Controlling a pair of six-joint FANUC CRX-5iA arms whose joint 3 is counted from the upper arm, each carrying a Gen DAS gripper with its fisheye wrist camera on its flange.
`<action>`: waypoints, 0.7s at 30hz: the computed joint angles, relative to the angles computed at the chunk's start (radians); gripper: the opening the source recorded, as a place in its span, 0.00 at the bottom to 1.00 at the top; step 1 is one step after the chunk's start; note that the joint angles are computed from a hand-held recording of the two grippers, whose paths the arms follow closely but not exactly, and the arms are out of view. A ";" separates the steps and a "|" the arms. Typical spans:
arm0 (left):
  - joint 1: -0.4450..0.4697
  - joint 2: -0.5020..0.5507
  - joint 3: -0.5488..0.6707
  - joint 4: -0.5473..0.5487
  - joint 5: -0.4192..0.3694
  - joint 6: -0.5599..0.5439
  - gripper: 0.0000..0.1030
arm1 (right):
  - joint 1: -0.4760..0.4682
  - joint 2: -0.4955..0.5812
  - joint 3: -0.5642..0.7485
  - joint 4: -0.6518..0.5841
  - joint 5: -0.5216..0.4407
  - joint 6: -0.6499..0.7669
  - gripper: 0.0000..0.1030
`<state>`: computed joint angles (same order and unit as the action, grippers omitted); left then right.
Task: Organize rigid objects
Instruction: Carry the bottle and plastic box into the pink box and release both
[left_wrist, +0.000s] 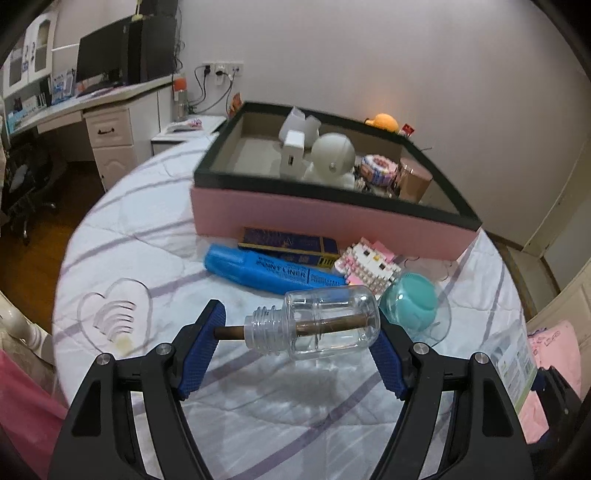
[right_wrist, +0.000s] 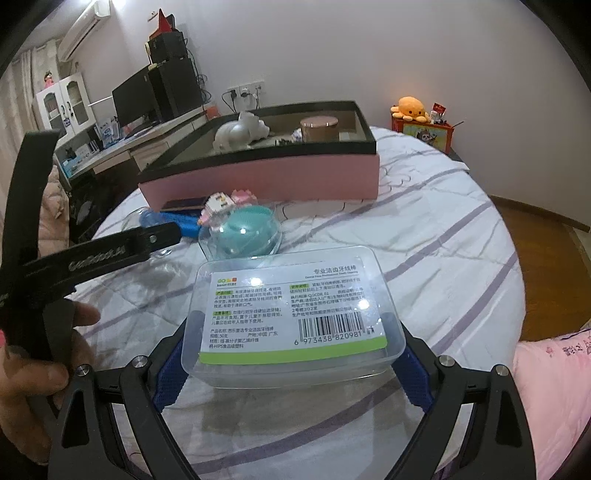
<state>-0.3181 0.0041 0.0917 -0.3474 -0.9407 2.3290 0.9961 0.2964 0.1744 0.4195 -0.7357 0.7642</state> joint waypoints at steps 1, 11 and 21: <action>0.001 -0.005 0.003 -0.004 0.000 -0.003 0.74 | -0.001 0.000 0.008 -0.001 0.000 0.005 0.91; -0.001 0.018 0.160 -0.114 -0.036 -0.064 0.74 | -0.054 0.096 0.247 0.014 -0.016 0.113 0.91; 0.086 0.163 0.318 -0.046 -0.027 -0.188 0.74 | -0.108 0.442 0.862 -0.099 -0.251 0.305 0.91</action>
